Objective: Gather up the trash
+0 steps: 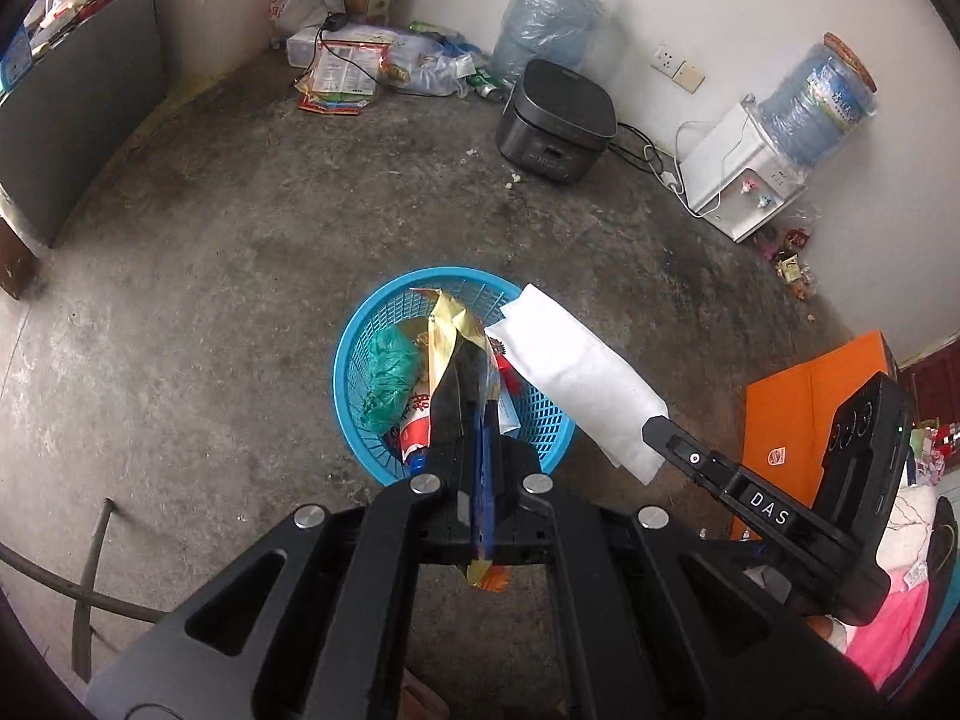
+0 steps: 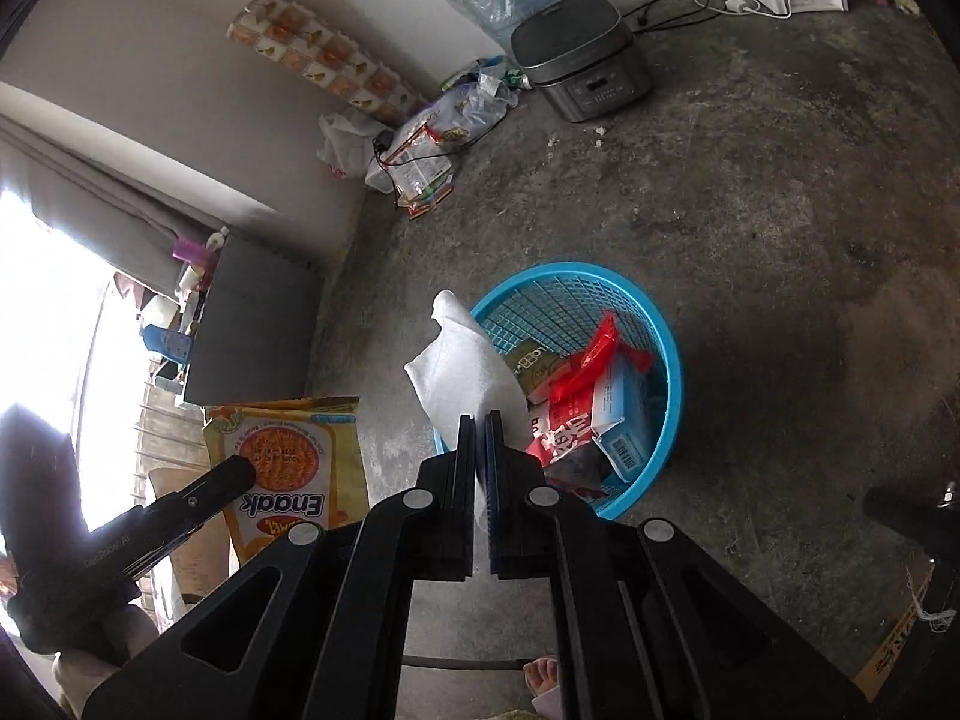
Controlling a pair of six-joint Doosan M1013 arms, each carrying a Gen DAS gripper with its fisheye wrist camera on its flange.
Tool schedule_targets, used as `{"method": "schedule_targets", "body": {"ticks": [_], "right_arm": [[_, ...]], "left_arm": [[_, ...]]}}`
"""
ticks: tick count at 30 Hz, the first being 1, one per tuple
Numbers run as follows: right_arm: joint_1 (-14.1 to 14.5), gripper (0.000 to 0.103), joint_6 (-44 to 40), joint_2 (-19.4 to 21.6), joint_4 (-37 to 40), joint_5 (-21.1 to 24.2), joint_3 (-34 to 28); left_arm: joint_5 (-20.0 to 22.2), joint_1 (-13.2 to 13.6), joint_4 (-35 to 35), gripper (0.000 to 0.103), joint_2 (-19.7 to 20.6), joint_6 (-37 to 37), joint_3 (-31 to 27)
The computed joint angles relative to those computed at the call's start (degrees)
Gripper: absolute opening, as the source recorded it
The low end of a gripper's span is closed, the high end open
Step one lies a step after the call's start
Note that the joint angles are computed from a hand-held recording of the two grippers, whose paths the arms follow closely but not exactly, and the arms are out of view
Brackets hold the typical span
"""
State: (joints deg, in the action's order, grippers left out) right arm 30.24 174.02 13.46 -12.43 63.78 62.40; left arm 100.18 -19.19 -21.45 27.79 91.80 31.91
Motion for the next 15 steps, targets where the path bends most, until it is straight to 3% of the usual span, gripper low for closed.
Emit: {"method": "schedule_targets", "body": {"ticks": [2,3,6,10,15], "right_arm": [[-1.82,0.005,-1.12,0.85,2.86,-0.83,1.64],[-2.58,0.006,-1.85,1.59,4.55,0.20,1.89],[-4.03,0.026,-2.34,2.76,8.83,2.17,3.22],[-3.01,0.043,0.56,0.92,5.70,-1.59,6.55],[-2.19,0.044,2.17,-0.49,2.41,-2.54,6.67]], "left_arm": [[1.07,-0.95,0.51,0.032,2.03,-1.30,-0.54],[1.53,-1.43,1.51,0.051,2.83,-1.98,-0.72],[2.00,-1.77,1.92,0.054,3.92,-3.72,-0.84],[-0.68,-0.62,-1.62,0.063,3.19,-4.63,-0.40],[-1.37,-0.47,-1.46,0.063,3.07,-4.63,-3.60]]}}
